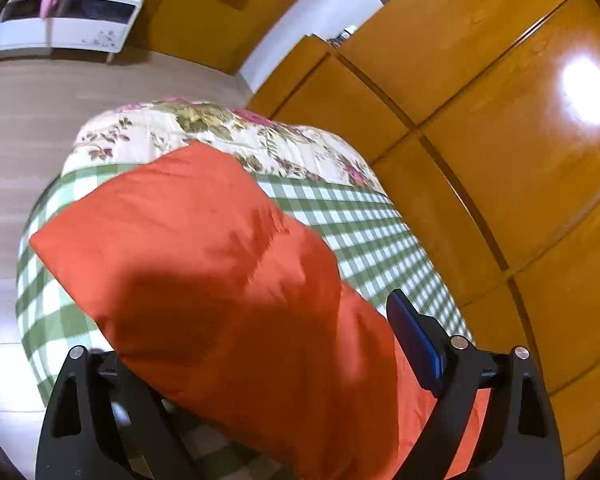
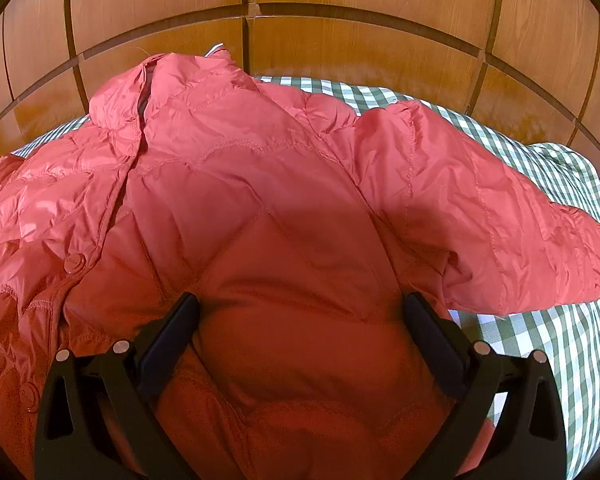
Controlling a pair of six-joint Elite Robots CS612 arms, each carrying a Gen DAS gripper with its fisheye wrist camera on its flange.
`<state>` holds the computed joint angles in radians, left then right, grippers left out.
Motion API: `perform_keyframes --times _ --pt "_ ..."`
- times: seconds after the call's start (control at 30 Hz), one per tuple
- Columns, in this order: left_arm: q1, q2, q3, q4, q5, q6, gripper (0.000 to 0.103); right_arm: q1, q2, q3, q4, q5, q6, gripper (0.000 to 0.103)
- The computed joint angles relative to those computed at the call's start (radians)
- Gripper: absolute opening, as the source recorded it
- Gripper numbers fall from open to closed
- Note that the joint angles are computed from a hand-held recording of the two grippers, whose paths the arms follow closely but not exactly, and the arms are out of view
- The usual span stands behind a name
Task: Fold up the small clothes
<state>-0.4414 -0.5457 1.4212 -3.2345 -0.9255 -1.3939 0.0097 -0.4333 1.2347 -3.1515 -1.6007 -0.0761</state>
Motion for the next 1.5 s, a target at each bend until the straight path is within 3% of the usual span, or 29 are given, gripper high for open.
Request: perform_keyframes --times 0.03,0.07,0.17,0.27,0.37,0.53,0.77,0.87,1.07,1.17,1.37,1.4,1.43,1.5 --pt "0.003 0.000 -0.004 0.011 -0.012 -0.009 0.079 0.000 0.000 -0.001 0.002 -0.002 -0.001 0.101" --pt "0.004 0.003 -0.008 0.005 -0.018 -0.011 0.058 0.001 0.000 -0.002 0.003 -0.005 -0.003 0.101" --pt "0.007 -0.007 -0.022 0.068 -0.034 0.007 0.021 0.001 0.000 -0.001 0.003 -0.004 -0.002 0.101" --pt "-0.002 -0.014 -0.033 0.088 0.004 0.034 0.014 0.001 0.001 -0.002 0.002 -0.005 -0.003 0.101" --pt "-0.018 -0.017 -0.063 0.093 0.065 0.097 0.014 0.001 0.001 -0.002 0.001 -0.005 -0.003 0.101" --pt "-0.057 -0.006 -0.164 0.068 0.147 0.359 0.014 0.001 0.001 -0.002 0.006 -0.003 -0.003 0.101" --pt "-0.104 0.064 -0.364 0.068 0.103 0.742 0.014 0.000 0.000 -0.005 0.022 0.004 0.000 0.101" --pt "-0.125 0.124 -0.493 0.141 0.058 0.883 0.014 -0.002 0.001 -0.006 0.021 0.013 0.005 0.101" --pt "-0.160 0.244 -0.720 0.326 -0.015 1.029 0.014 -0.004 0.002 -0.005 0.012 0.019 0.007 0.101" --pt "-0.177 0.336 -0.879 0.456 -0.020 1.114 0.014 -0.005 0.003 -0.004 0.008 0.022 0.007 0.101" --pt "-0.202 0.470 -1.079 0.579 -0.056 1.216 0.014 -0.010 -0.001 0.014 -0.035 0.043 0.016 0.101" --pt "-0.206 0.475 -1.085 0.585 -0.049 1.235 0.016 -0.013 -0.004 0.022 -0.051 0.056 0.025 0.101" --pt "-0.209 0.483 -1.092 0.596 -0.056 1.272 0.026 -0.015 -0.007 0.026 -0.058 0.061 0.031 0.101" --pt "-0.212 0.462 -1.044 0.561 -0.087 1.313 0.063 -0.017 -0.015 0.036 -0.065 0.077 0.039 0.101"
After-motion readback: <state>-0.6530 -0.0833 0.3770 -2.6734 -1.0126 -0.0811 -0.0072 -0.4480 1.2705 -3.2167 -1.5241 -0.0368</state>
